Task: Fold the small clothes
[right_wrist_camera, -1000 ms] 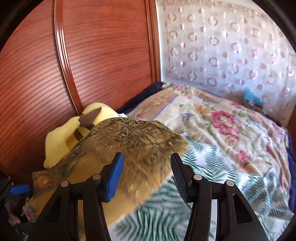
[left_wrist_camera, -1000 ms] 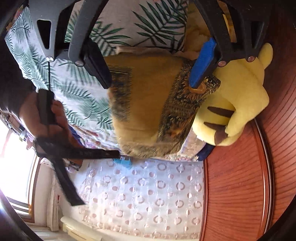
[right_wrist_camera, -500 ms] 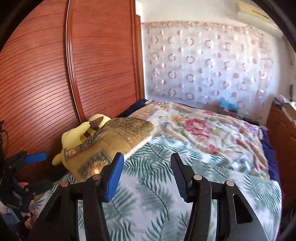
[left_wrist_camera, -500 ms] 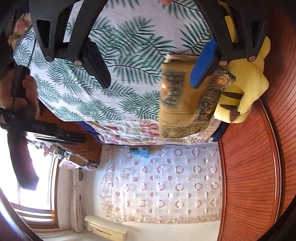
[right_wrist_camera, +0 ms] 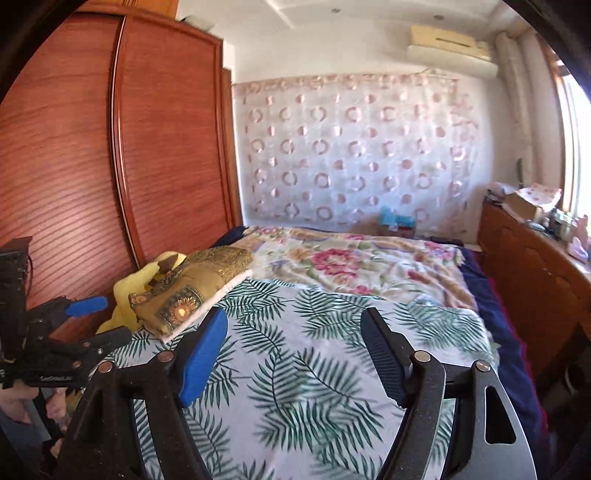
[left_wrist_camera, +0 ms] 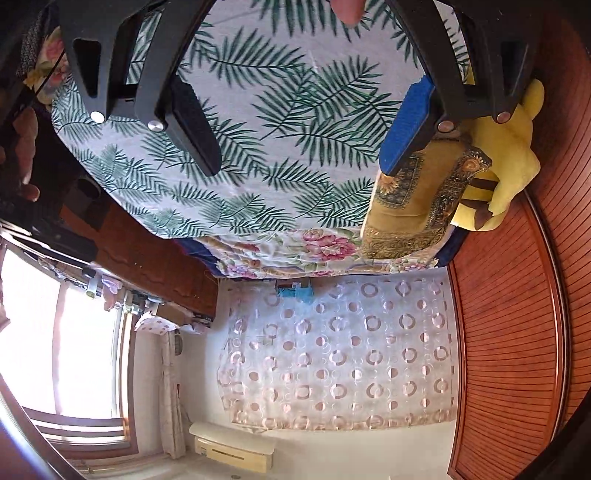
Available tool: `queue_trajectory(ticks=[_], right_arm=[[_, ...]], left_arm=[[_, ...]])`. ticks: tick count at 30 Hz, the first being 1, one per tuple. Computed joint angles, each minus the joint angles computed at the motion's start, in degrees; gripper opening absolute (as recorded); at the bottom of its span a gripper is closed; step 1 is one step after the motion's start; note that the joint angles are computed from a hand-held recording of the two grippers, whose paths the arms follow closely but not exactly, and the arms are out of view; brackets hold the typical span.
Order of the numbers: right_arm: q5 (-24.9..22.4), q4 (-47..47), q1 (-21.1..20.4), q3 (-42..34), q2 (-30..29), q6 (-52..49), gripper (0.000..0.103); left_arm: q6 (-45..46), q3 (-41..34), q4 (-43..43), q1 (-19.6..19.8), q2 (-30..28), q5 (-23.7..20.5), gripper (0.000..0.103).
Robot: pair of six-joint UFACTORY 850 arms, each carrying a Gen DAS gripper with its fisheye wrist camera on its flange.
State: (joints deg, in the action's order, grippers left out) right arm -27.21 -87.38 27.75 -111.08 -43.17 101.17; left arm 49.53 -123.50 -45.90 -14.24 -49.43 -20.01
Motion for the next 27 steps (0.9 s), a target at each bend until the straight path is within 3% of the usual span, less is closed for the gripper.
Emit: queue_trajectory(ticks=[9,20,27], right_arm=[[-12.0,-2.42,5.36,7.5,4.71,6.12,0.077],[-17.09,-2.05,6.8,6.15,3.57,9.65,0.077],[-17.88,-1.86,7.24,4.42,2.21,9.91,0.077]], left_arm=[[4.78,4.64,-4.71,-1.98,4.63,3.71,0.088],[20.2,9.46,-19.74,-2.53,8.51,5.5,0.088],[21.06,9.85,-20.91,-2.73,8.79,6.28,0.088]])
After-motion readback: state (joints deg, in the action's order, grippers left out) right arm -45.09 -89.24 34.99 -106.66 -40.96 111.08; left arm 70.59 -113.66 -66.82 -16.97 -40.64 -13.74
